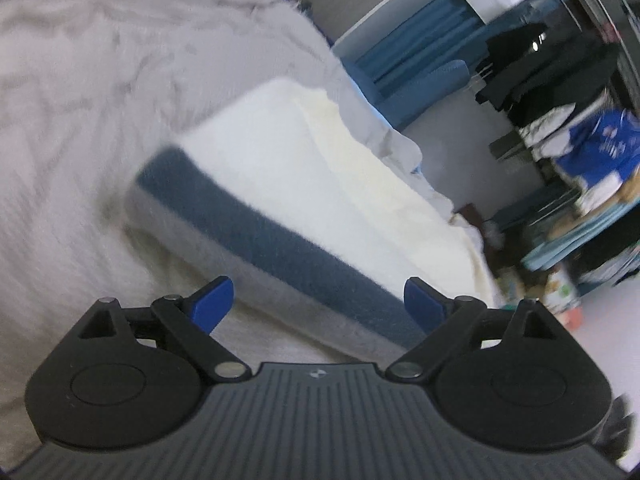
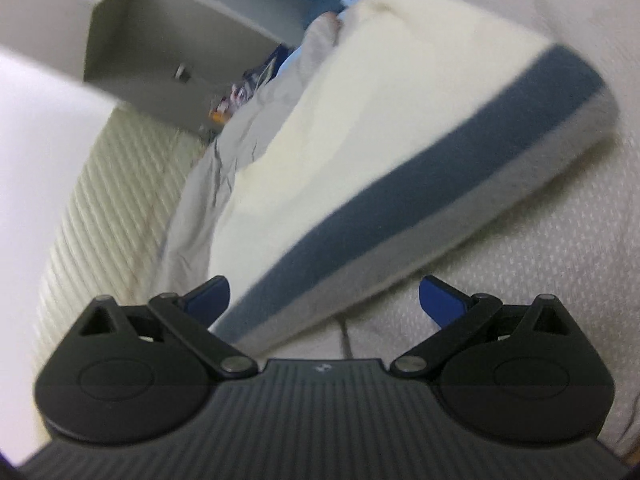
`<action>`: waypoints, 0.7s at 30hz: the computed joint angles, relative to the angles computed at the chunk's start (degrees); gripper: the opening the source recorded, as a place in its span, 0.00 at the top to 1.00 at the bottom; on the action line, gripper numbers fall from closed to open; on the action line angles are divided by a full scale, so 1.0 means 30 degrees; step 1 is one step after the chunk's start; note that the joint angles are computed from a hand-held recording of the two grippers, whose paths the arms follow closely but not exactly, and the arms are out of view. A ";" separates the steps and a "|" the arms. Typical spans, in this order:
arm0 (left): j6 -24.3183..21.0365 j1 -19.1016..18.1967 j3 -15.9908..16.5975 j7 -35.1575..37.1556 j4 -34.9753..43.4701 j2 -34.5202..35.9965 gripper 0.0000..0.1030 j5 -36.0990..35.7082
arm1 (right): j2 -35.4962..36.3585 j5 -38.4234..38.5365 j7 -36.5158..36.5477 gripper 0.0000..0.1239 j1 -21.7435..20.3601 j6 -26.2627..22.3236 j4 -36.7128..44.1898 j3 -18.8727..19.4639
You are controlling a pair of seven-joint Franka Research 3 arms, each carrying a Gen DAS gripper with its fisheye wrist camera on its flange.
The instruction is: Fold large clothes
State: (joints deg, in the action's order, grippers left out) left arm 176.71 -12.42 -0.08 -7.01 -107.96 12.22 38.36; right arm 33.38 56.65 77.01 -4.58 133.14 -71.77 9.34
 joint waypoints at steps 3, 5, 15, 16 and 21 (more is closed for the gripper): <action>0.2017 0.2334 -0.2331 0.1847 -0.0540 0.0811 0.08 -0.3762 | 0.0205 0.0994 0.0327 0.17 -0.0146 0.0816 0.0021 0.0222; 0.3180 0.3962 -0.4041 0.2317 -0.0943 0.1329 0.08 -0.5540 | 0.0499 0.1118 0.0942 0.17 -0.0063 0.1365 0.0251 0.0169; 0.8401 0.5224 -0.4697 0.0984 -0.1773 0.3212 0.10 -0.7886 | 0.1916 -0.0518 0.4499 0.20 0.0280 0.2967 0.1379 -0.0090; 0.8239 0.5217 -0.4654 0.0952 -0.1548 0.3351 0.10 -0.7701 | 0.2213 -0.0946 0.4847 0.21 0.0338 0.2912 0.1798 -0.0161; 0.6371 0.4092 -0.3547 0.2023 -0.0478 0.3516 0.31 -0.7942 | 0.2372 -0.2423 0.5366 0.37 0.0439 0.3239 0.1999 -0.0086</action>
